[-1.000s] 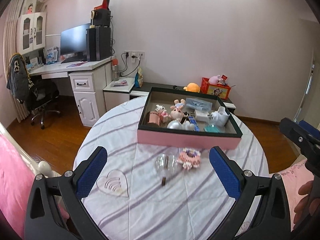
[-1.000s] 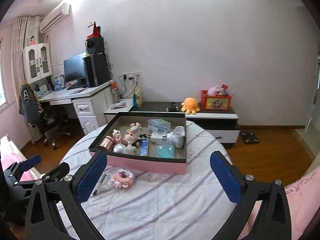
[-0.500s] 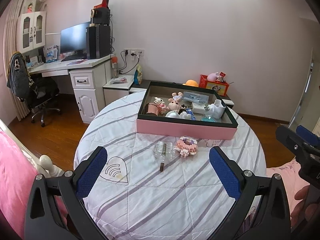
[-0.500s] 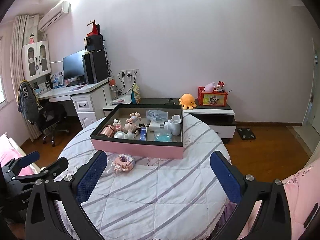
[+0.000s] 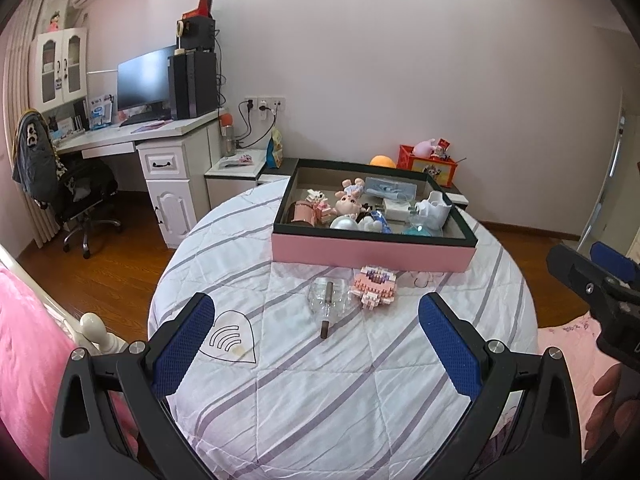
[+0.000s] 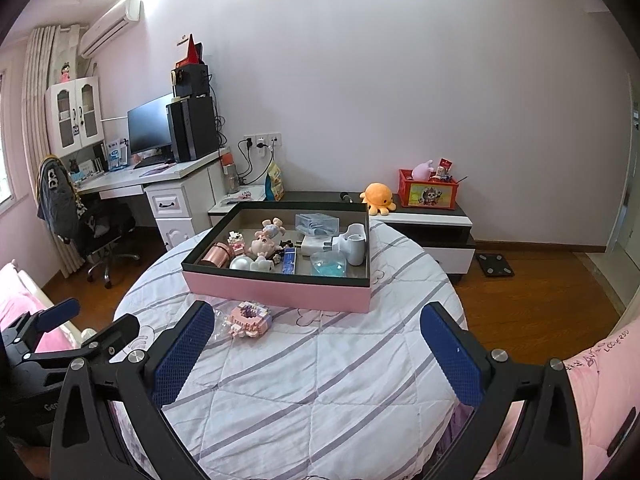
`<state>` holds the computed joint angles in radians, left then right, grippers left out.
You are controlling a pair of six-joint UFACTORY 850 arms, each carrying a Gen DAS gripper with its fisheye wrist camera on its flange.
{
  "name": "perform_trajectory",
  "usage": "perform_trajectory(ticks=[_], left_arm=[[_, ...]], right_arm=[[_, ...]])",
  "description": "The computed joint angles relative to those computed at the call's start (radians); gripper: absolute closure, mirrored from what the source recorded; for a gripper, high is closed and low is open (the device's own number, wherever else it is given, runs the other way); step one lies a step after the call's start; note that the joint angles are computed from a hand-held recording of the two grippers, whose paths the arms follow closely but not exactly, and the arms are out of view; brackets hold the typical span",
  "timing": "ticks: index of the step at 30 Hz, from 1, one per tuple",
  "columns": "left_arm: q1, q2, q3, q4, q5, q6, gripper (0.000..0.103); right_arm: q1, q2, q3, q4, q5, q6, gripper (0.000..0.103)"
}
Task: Organize rigid objects
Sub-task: 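Open both tools and withdraw them toward the last items on the table, then grasp clear bottle with stick using left tool while right tool grasps pink block ring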
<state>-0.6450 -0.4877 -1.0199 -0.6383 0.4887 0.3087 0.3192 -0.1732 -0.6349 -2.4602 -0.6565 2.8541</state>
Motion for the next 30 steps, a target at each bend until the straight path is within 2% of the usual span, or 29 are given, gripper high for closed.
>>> perform_trajectory(ticks=[13, 17, 21, 25, 30], left_arm=[[0.03, -0.107, -0.085, -0.005, -0.059, 0.038, 0.0], [0.049, -0.201, -0.199, -0.092, -0.153, 0.175, 0.0], [0.067, -0.282, -0.302, -0.125, -0.24, 0.235, 0.0], [0.082, -0.346, -0.393, -0.261, -0.302, 0.37, 0.0], [0.104, -0.412, -0.491, -0.663, -0.371, 0.778, 0.003]], right_arm=[[-0.026, -0.083, -0.078, -0.032, 0.068, -0.011, 0.0], [-0.044, -0.133, -0.127, -0.073, 0.12, 0.012, 0.0], [-0.058, -0.174, -0.16, -0.096, 0.151, 0.035, 0.0], [-0.073, -0.216, -0.197, -0.103, 0.182, 0.03, 0.0], [-0.092, -0.276, -0.257, -0.137, 0.234, 0.042, 0.0]])
